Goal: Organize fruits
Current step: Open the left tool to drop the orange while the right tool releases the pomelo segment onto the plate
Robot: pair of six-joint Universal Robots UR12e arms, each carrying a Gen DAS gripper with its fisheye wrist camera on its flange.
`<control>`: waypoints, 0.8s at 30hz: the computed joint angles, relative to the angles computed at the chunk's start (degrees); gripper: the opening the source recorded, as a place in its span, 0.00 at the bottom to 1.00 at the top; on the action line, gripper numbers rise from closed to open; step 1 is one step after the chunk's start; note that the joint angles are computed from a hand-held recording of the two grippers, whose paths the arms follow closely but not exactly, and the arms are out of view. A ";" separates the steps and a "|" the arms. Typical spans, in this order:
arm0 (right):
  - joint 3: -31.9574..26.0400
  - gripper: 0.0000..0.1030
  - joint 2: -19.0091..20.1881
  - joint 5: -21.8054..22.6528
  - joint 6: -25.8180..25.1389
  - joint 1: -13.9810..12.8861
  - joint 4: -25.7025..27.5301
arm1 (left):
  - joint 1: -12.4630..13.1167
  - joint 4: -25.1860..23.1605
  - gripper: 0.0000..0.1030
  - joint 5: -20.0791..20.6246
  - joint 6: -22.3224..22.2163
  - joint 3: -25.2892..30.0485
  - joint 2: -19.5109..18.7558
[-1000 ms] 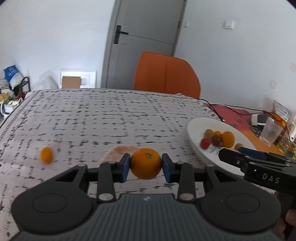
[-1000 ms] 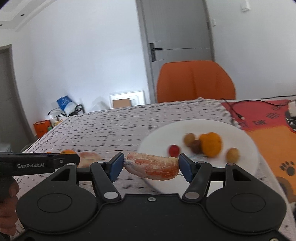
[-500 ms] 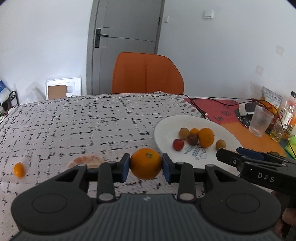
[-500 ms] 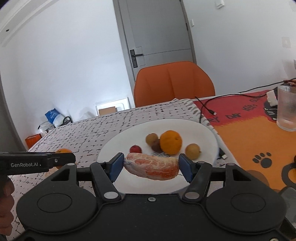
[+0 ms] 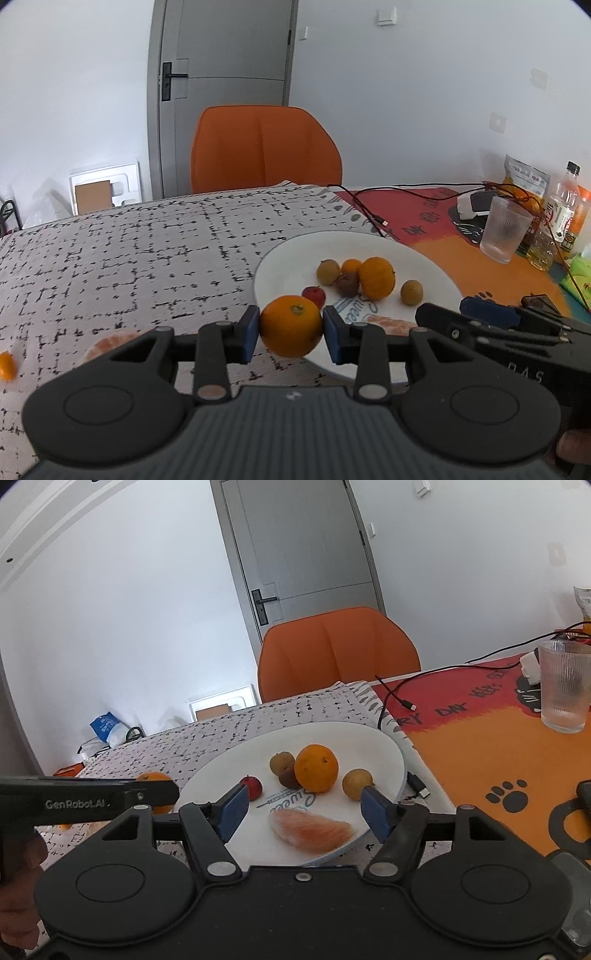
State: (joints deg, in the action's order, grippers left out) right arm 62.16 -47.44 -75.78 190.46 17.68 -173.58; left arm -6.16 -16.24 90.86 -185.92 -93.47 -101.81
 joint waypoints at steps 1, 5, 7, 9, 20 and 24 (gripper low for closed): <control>0.16 0.65 -0.08 0.00 0.20 -0.03 -0.01 | -0.10 -0.12 0.35 0.00 0.15 0.17 -0.11; 0.72 0.65 -0.34 0.32 0.54 -0.09 -0.19 | -0.54 0.78 0.40 0.85 1.10 0.44 -0.40; 0.68 0.65 -0.35 0.21 0.40 -0.06 -0.05 | -0.69 0.59 0.40 1.48 1.91 0.45 -0.36; 0.66 0.65 -0.35 0.23 0.36 -0.04 0.02 | -0.50 -0.02 0.41 1.47 1.57 0.17 -0.11; 0.27 0.66 -0.40 0.52 -0.52 0.56 1.08 | 0.90 -0.15 0.72 5.12 -0.55 -2.58 2.19; -0.16 0.73 -0.24 0.28 -0.77 0.93 1.37 | 1.39 0.51 0.83 7.00 -1.43 -3.59 2.97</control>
State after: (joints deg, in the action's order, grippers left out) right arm 62.00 -47.69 -75.50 189.69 18.61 -172.21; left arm -4.77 -15.72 97.85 -187.35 -97.05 -98.84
